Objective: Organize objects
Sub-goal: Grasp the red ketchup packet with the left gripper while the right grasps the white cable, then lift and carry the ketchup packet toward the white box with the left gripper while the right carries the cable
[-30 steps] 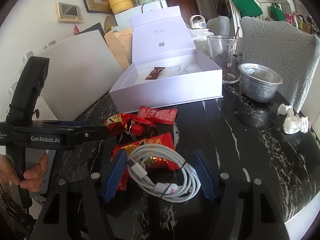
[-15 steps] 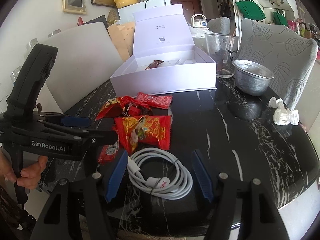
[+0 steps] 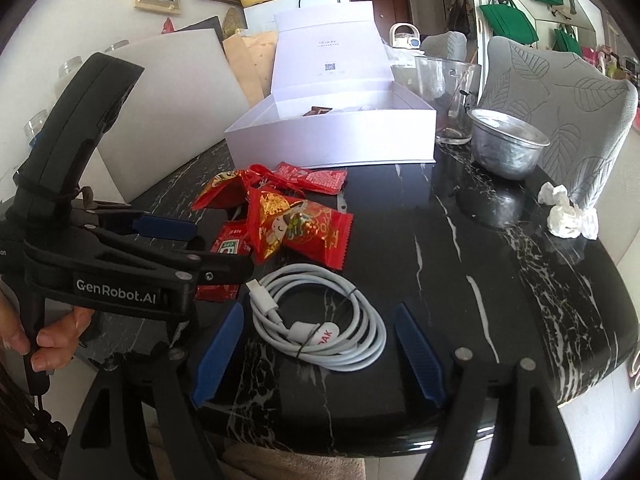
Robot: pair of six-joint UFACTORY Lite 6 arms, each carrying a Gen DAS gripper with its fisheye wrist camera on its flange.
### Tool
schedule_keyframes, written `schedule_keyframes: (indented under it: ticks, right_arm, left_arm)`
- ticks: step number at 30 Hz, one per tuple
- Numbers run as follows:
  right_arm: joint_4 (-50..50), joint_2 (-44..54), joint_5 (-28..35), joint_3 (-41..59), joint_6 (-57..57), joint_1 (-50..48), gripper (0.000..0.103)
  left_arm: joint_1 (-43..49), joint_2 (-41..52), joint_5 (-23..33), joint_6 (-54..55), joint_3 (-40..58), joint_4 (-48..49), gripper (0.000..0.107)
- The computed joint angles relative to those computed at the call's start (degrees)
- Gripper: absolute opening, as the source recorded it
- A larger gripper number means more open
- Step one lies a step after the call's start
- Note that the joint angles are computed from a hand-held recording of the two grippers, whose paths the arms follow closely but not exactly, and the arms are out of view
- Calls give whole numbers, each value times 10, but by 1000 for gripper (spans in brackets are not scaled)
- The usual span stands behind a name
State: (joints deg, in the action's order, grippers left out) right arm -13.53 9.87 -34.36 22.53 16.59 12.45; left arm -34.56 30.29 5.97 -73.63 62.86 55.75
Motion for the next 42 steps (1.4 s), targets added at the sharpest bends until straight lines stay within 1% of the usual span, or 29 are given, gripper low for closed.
schedule_keyframes:
  ticks: [3, 4, 5, 6, 7, 8, 9, 10, 11, 13, 15, 16, 17, 18, 19, 20, 23, 24, 26, 28, 32, 33, 34, 35, 37, 39, 42]
  right_arm:
    - [18, -3, 6, -1, -16, 7, 79]
    - [24, -3, 7, 0, -20, 11, 79]
    - [22, -2, 6, -1, -20, 13, 79]
    - [25, -2, 5, -1, -23, 16, 78]
    - [41, -3, 7, -1, -36, 24, 73]
    - [64, -3, 10, -1, -53, 33, 66]
    - [73, -3, 13, 1, -61, 38, 65]
    - [65, -3, 13, 2, -55, 36, 63]
    - [52, -5, 12, 1, -44, 31, 54]
    - [24, -8, 13, 0, -14, 18, 42]
    - [-5, -12, 10, -3, 7, 4, 39]
    - [4, -16, 8, -8, 0, 4, 32]
    - [14, -22, 7, -12, -5, 5, 28]
    - [14, -25, 11, -13, -1, 3, 25]
    - [29, -28, 12, -14, -9, 6, 17]
    - [34, -29, 11, -15, -10, 6, 14]
    - [26, -32, 12, -15, -1, 2, 13]
    - [36, -33, 14, -15, -11, 6, 13]
    - [59, -36, 17, -16, -34, 15, 13]
    - [67, -36, 23, -12, -42, 17, 14]
    - [41, -28, 40, 4, -21, 9, 15]
    - [19, -30, 40, 5, -6, 5, 16]
    - [5, -32, 40, 5, 3, 3, 25]
    - [-2, -33, 40, 5, 8, 4, 47]
    - [-21, -35, 31, 2, 23, 6, 71]
    - [-21, -29, 27, 5, 27, 17, 71]
    - [77, -8, 42, 22, -46, 56, 71]
  left_arm:
    - [-17, 3, 28, -75, 4, 74, 62]
    - [-18, 1, 27, -91, 2, 88, 57]
    - [-20, 0, 28, -101, 2, 98, 54]
    - [-20, -1, 26, -108, 0, 106, 49]
    - [-22, -2, 26, -114, -1, 113, 41]
    - [-23, -4, 24, -121, -2, 122, 36]
    - [-24, -4, 23, -120, -3, 122, 30]
    - [-25, -3, 25, -109, -1, 112, 30]
    - [-24, -3, 24, -102, -1, 106, 29]
    - [-20, -7, 17, -51, -3, 55, 24]
    - [-13, -12, 7, 21, -7, -19, 24]
    - [-9, -16, 1, 61, -11, -60, 24]
    - [-6, -19, -3, 94, -15, -95, 24]
    - [-4, -24, -5, 107, -20, -110, 23]
    - [-2, -28, -5, 120, -25, -123, 23]
    - [-3, -30, -4, 119, -28, -124, 23]
    - [-2, -43, -3, 117, -39, -126, 23]
    - [-2, -47, -2, 113, -42, -122, 23]
    - [-3, -54, 1, 68, -48, -77, 23]
    - [-4, -58, 6, 47, -51, -55, 23]
    - [-1, -65, 3, 46, -60, -57, 23]
    - [1, -67, 3, 45, -63, -57, 23]
    - [2, -69, 2, 42, -66, -54, 23]
    - [3, -71, 1, 42, -68, -55, 23]
    - [5, -74, -1, 42, -73, -56, 23]
    - [6, -76, 0, 34, -76, -49, 23]
    - [7, -80, 2, -4, -84, -11, 23]
